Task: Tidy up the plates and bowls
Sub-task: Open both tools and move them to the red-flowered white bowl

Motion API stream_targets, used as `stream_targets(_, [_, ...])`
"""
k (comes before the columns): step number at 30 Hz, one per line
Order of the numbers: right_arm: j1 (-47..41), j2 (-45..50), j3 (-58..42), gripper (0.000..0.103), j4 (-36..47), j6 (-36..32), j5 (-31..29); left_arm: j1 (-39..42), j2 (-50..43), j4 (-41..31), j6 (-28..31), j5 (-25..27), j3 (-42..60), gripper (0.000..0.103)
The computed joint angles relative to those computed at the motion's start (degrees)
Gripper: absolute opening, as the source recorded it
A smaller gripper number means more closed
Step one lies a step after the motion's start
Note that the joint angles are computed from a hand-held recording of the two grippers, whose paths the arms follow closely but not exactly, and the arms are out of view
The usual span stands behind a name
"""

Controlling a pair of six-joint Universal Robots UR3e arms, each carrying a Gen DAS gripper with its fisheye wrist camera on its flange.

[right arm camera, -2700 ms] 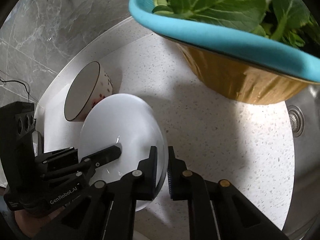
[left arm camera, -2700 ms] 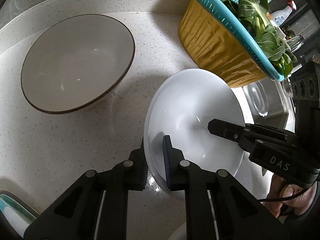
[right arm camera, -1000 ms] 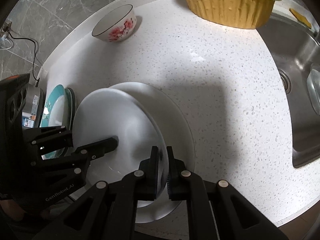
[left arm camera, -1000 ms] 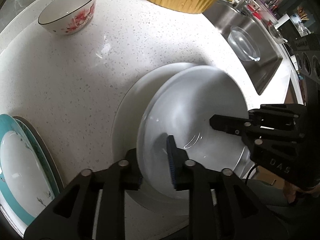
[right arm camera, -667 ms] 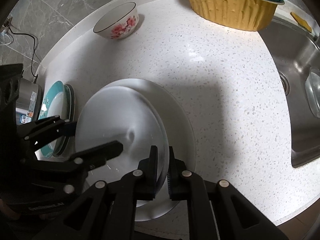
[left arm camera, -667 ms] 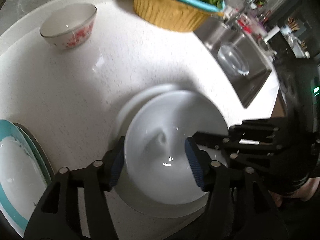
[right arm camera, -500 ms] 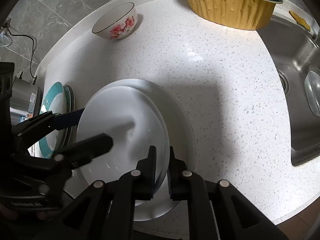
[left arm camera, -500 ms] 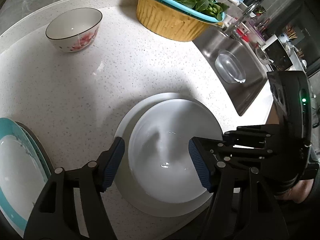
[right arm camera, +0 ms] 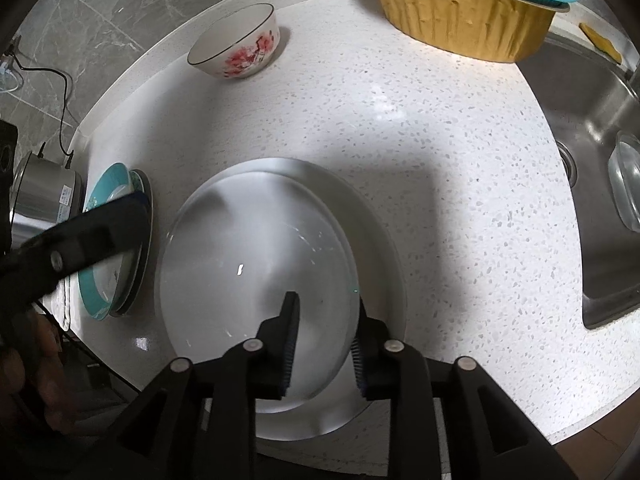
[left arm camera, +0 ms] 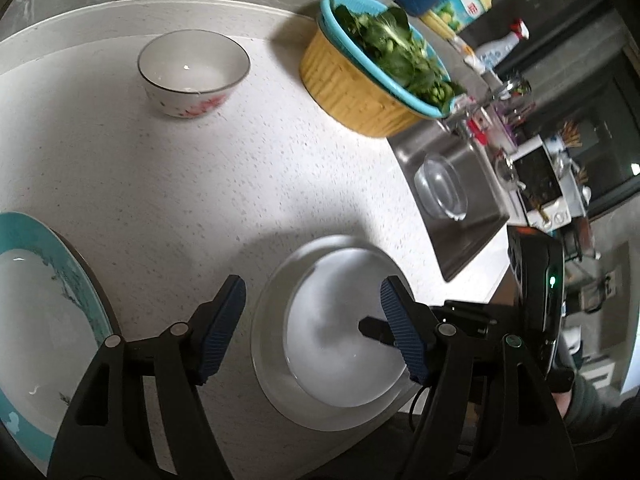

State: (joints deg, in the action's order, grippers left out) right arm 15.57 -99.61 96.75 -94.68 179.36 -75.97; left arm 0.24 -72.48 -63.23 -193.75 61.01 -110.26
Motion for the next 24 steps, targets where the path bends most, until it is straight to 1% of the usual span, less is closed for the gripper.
stream_targets(6, [0.1,-0.2,-1.7,0.043,1.2,0.5,0.2,4.2,1.8,-2.1,1.1,-1.2,0.4,0.069])
stream_targets(8, [-0.1,-0.4,-2.8,0.052,2.4,0.8,-0.1,5.9,2.7,-3.2,1.9,-1.7,0.5,0.069])
stream_targets(10, [-1.0,-1.1,-3.5,0.053,3.4,0.4,0.2,7.2,3.2,-3.8,2.2,-1.3,0.9,0.069])
stream_targets(14, [-2.3,-1.1,-5.0,0.053,5.2,-0.6,1.0,10.8,3.3,-5.6,3.5,-2.2,2.0,0.069])
stream_targets(17, [-2.8,-0.3,-7.7,0.053,7.2,-1.0,1.6,13.0,1.8,-6.6,4.3,-2.8,5.0,0.069])
stream_targets(19, [-3.7,1.0,-11.6,0.053,8.2,-2.1,2.1,13.3,-1.0,-6.6,4.2,-1.2,9.2,0.069])
stream_targets(22, [-4.8,4.7,-18.2,0.053,6.3,-2.8,2.9,13.9,-6.4,-6.3,4.8,0.6,16.2,0.070])
stream_targets(23, [-4.8,6.5,-20.7,0.053,5.8,-2.9,3.0,13.7,-9.4,-6.0,5.3,2.4,19.5,0.072])
stream_targets(24, [-4.4,8.6,-23.5,0.053,5.0,-2.7,2.8,13.5,-12.3,-7.3,5.8,4.4,23.5,0.072])
